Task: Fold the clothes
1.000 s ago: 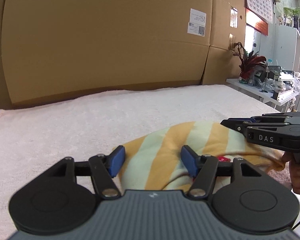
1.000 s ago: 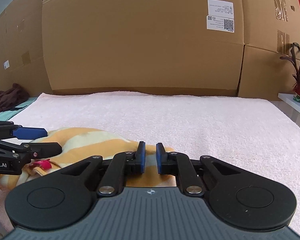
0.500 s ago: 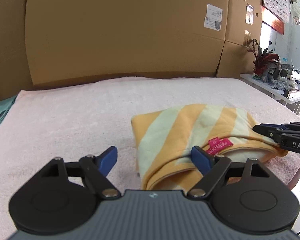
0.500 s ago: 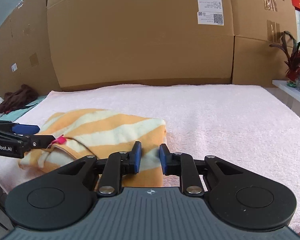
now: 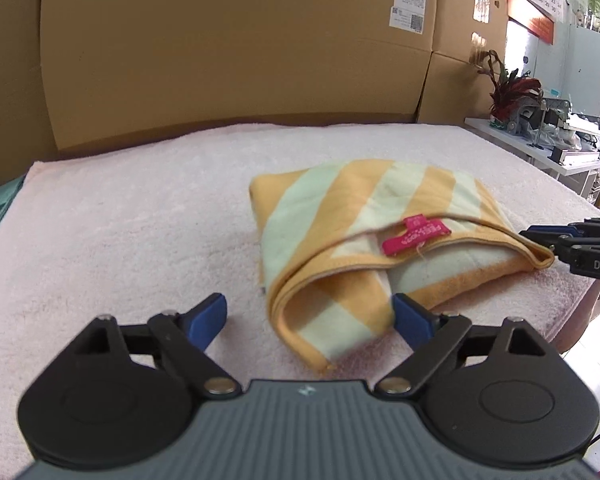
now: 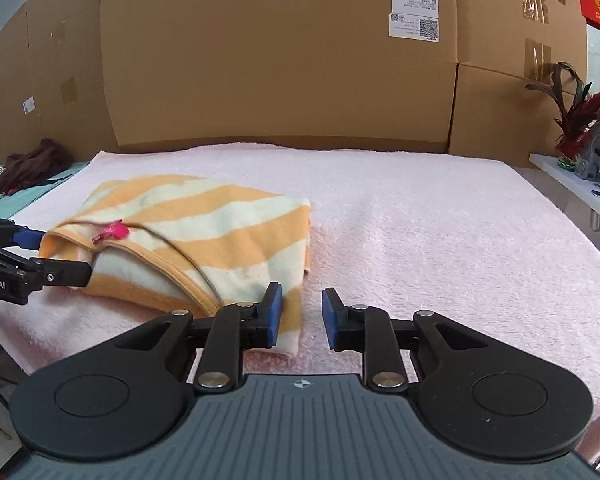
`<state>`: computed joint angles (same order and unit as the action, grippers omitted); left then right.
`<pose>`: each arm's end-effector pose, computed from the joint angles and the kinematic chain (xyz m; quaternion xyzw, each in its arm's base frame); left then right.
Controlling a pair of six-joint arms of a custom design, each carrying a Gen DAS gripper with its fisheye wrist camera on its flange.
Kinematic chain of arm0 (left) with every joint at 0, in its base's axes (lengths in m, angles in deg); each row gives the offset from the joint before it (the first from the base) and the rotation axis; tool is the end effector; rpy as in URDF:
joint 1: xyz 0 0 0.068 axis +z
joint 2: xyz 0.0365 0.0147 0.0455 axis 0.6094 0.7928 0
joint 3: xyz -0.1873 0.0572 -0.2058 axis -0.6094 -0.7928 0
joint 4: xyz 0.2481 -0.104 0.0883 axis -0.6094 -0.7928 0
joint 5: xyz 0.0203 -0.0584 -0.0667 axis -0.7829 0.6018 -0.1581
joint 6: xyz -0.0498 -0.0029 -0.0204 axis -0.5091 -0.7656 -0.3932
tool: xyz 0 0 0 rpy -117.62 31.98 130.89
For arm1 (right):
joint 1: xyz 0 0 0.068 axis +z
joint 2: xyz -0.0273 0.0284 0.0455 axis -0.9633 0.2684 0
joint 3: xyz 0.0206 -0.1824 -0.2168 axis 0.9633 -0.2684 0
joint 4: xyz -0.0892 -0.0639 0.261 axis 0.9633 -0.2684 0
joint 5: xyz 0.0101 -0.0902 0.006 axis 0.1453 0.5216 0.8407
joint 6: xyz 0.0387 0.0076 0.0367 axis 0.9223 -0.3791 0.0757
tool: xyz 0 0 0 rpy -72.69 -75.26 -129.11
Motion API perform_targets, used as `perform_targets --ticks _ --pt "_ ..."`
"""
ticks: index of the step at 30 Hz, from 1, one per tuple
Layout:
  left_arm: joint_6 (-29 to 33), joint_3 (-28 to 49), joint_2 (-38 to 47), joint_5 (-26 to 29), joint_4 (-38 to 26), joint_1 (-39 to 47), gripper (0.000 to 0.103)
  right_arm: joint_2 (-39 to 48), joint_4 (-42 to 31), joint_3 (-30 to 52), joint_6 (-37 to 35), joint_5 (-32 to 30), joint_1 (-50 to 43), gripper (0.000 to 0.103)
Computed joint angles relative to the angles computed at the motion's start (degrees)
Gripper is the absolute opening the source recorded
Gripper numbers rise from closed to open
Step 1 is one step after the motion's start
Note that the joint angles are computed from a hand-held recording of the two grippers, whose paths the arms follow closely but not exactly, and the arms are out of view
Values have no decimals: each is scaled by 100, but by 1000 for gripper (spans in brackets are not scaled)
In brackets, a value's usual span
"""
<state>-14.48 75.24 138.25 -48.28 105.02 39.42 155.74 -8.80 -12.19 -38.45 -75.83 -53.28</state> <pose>0.3006 -0.0014 0.1298 0.1375 0.8828 -0.0952 0.4391 0.2994 0.1117 0.0899 -0.0707 0.8602 0.0826 0.4983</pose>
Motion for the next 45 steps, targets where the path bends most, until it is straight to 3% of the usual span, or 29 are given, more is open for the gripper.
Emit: perform_targets --ticks 7,9,11,13,15,21,28,33,41,45 --pt "-106 -41 -451 -239 -149 -112 91 201 577 -219 -28 219 103 28" --pt "-18 -143 -785 -73 -151 36 93 149 620 -278 -55 270 92 34" --pt "35 -138 -991 176 -262 237 97 54 702 -373 12 275 16 46" --pt "-114 25 -899 592 -466 496 98 -96 904 -531 288 169 -174 51" --pt "-449 196 -661 1033 -584 730 97 -320 845 -613 662 -370 -495 51" --pt "-1115 780 298 2020 -671 905 97 -381 -173 -47 1153 -1808 -1070 51" --pt "-1171 1743 1337 2968 -1412 1070 96 84 -1210 874 1256 -2932 -1283 51" --pt "-936 2095 1682 3663 -1886 1215 96 364 -1536 1252 1672 -3823 -1529 51" --pt "-610 2400 1937 4148 -2426 1316 97 465 -2644 1924 902 -4190 -1429 51" --pt "-315 2552 1956 4123 -2771 1269 102 601 -2941 2219 773 -4286 -1390 53"
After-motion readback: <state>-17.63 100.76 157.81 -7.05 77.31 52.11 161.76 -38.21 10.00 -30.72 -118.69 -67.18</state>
